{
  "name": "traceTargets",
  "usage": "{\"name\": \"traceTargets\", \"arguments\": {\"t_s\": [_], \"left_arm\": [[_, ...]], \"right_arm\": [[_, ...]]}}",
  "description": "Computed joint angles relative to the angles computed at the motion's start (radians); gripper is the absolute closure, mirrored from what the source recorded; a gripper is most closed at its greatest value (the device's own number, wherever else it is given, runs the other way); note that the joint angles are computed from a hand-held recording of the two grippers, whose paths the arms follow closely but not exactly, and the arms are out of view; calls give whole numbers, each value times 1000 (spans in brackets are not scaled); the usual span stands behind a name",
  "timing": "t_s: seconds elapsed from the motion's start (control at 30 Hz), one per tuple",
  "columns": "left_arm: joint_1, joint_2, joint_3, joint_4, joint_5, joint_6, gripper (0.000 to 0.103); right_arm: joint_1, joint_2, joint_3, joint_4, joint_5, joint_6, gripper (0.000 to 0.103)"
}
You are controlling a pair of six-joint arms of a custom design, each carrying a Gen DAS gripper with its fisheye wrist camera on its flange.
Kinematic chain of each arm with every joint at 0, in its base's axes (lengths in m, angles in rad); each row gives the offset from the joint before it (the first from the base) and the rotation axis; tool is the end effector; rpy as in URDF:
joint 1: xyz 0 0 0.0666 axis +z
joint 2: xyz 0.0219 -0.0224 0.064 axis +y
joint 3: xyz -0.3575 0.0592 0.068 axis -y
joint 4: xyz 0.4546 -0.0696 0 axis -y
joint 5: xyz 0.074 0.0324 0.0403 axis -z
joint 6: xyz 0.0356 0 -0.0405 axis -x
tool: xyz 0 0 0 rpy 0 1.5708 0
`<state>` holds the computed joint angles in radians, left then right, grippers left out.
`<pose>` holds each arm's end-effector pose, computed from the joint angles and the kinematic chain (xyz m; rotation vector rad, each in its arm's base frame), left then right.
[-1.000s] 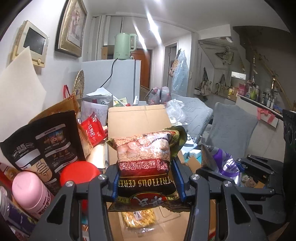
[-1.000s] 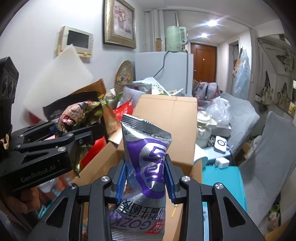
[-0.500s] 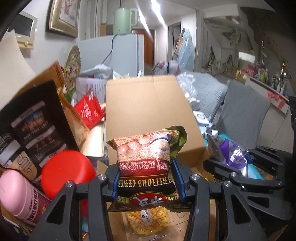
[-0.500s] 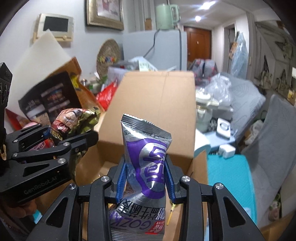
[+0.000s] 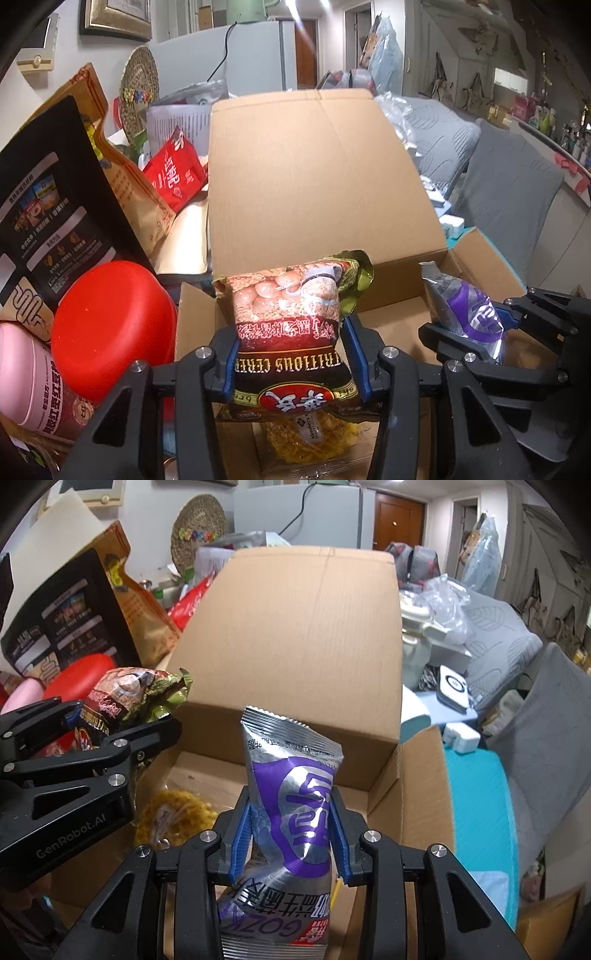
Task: Organize snacks
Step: 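Open the right tool to drop the purple-silver bag in the box while the left tool releases the cereal bag, then withdraw both tools from the box back toward the snacks on the table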
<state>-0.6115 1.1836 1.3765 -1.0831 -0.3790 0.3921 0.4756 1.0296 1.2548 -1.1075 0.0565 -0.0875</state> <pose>0.3866 -0.2555 0.4911 0.0996 2.3755 -0.0051 0.3643 0.1849 0.4888 -0.4498 2.4180 0.1782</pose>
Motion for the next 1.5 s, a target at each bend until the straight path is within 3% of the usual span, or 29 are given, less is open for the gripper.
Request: {"name": "traceTargets", "arguments": {"t_s": [0.17,0.3,0.37,0.47,0.97,1.5], "left_arm": [[11,29,22,-59,3,27,56],[11,48,38,-104,-5,47,53],[9,52,40,-114,-18,56,40],[-1,41,34,-108,-49,67,31],[-82,-50,55,-138,-144,107,31],[-269,-176,96,-221,-326,190,31]], "right_arm": [[2,17,3,-17,7,-5,66],[8,27,8,-34,33,-10,60],[10,25,9,-34,42,-15,57],[11,20,11,-39,59,-29,42],[24,-83,22,-64,83,-51,41],[159,-258,54,-118,220,-83,41]]}}
